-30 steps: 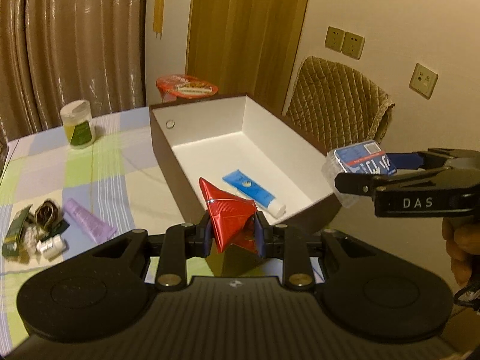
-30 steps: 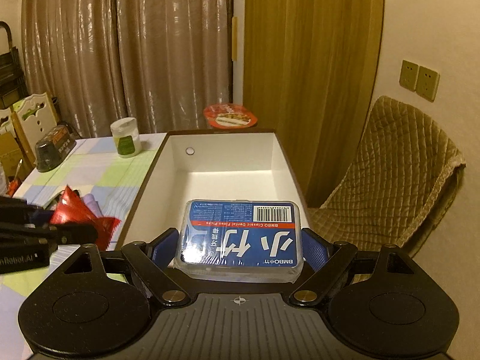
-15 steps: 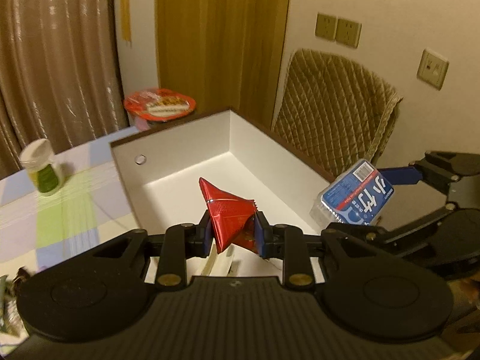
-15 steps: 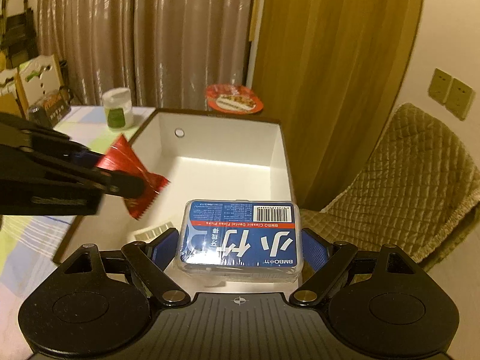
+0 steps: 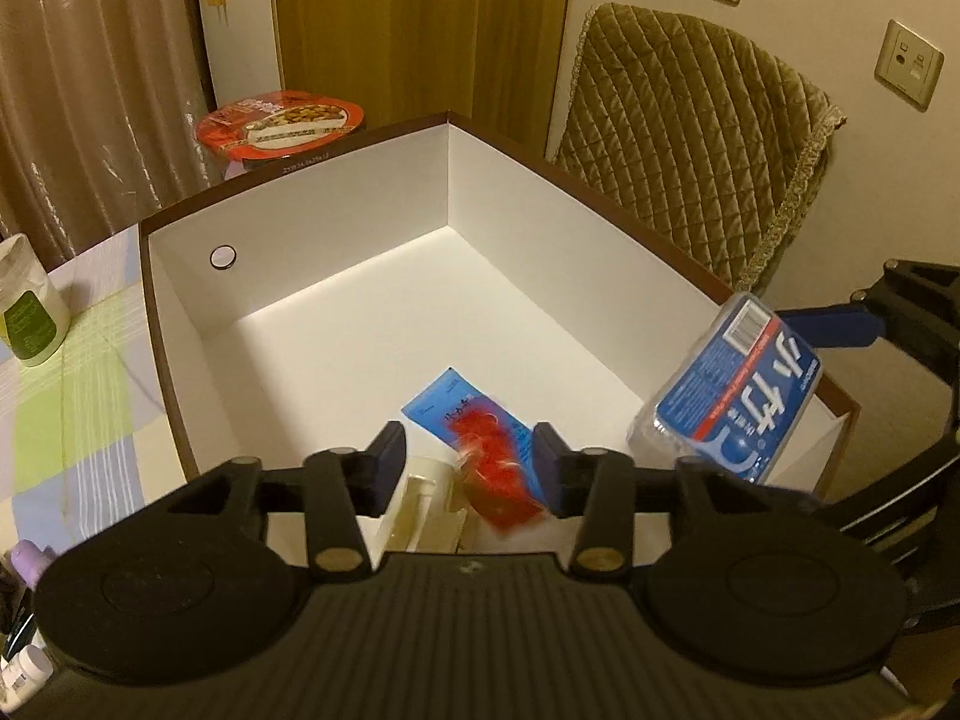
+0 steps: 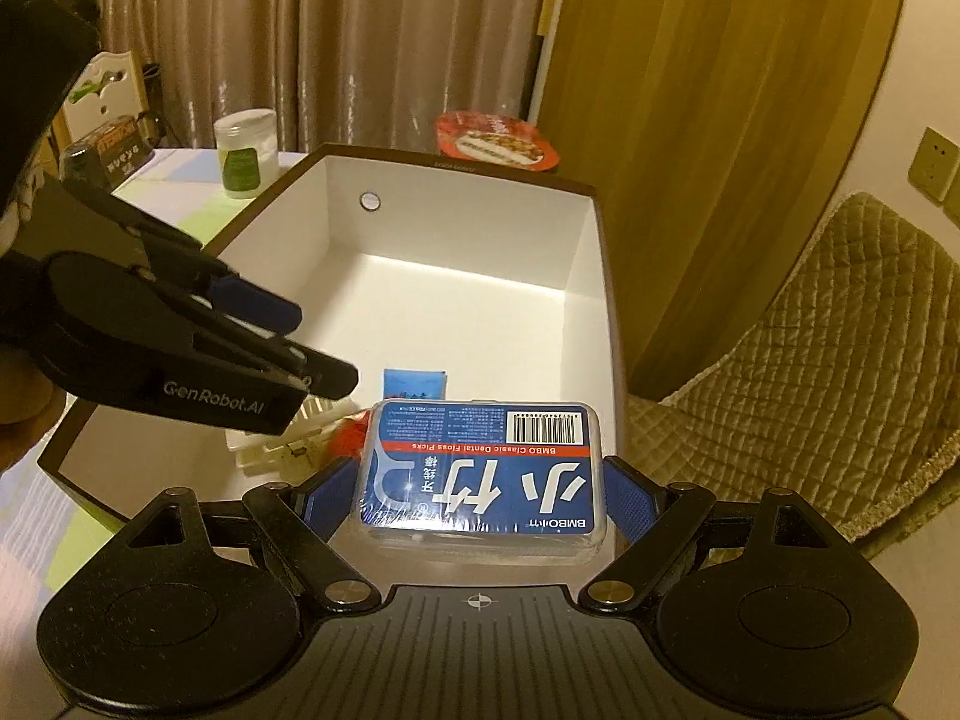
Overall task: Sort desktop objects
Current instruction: 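Lower the wrapper and floss-pick box into the box and open both grippers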
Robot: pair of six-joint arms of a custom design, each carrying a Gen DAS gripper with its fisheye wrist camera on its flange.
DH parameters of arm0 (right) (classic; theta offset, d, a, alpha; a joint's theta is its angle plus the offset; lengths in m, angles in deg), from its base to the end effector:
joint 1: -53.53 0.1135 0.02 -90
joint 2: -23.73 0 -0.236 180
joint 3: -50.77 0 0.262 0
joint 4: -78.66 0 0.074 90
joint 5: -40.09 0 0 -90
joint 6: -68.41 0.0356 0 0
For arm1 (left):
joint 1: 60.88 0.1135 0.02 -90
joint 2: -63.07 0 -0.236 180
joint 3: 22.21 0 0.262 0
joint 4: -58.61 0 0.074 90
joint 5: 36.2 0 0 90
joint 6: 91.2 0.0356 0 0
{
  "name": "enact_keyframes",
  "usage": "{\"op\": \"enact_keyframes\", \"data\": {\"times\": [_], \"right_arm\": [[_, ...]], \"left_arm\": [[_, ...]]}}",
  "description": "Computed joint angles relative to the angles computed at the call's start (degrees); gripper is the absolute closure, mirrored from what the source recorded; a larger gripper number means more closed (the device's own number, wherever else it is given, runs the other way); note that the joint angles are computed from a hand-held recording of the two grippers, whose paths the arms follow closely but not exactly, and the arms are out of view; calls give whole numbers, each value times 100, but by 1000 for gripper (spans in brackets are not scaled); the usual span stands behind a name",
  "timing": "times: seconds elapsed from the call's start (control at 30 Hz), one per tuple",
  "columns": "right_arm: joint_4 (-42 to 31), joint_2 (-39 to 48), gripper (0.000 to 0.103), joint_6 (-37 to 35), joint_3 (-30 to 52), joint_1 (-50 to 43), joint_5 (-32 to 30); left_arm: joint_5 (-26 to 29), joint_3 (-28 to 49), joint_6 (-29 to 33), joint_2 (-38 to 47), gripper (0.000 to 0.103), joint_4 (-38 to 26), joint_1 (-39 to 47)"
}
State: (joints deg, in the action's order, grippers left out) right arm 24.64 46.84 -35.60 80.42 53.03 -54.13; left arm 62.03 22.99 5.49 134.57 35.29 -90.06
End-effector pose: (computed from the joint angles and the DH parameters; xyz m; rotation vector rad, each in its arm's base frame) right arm 0.1373 0.0014 0.1553 -0.3160 2.3758 -0.0302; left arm 0.2165 -0.1267 0.1380 0.8178 2.3157 -0.3493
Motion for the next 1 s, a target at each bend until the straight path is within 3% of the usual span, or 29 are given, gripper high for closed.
{"op": "enact_keyframes", "data": {"times": [0.57, 1.0], "right_arm": [[1388, 2083, 18, -90, 253, 596, 158], [1825, 2948, 18, 92, 406, 581, 267]], "left_arm": [[142, -148, 61, -1098, 62, -533, 699], [287, -335, 76, -1575, 60, -796, 945]]}}
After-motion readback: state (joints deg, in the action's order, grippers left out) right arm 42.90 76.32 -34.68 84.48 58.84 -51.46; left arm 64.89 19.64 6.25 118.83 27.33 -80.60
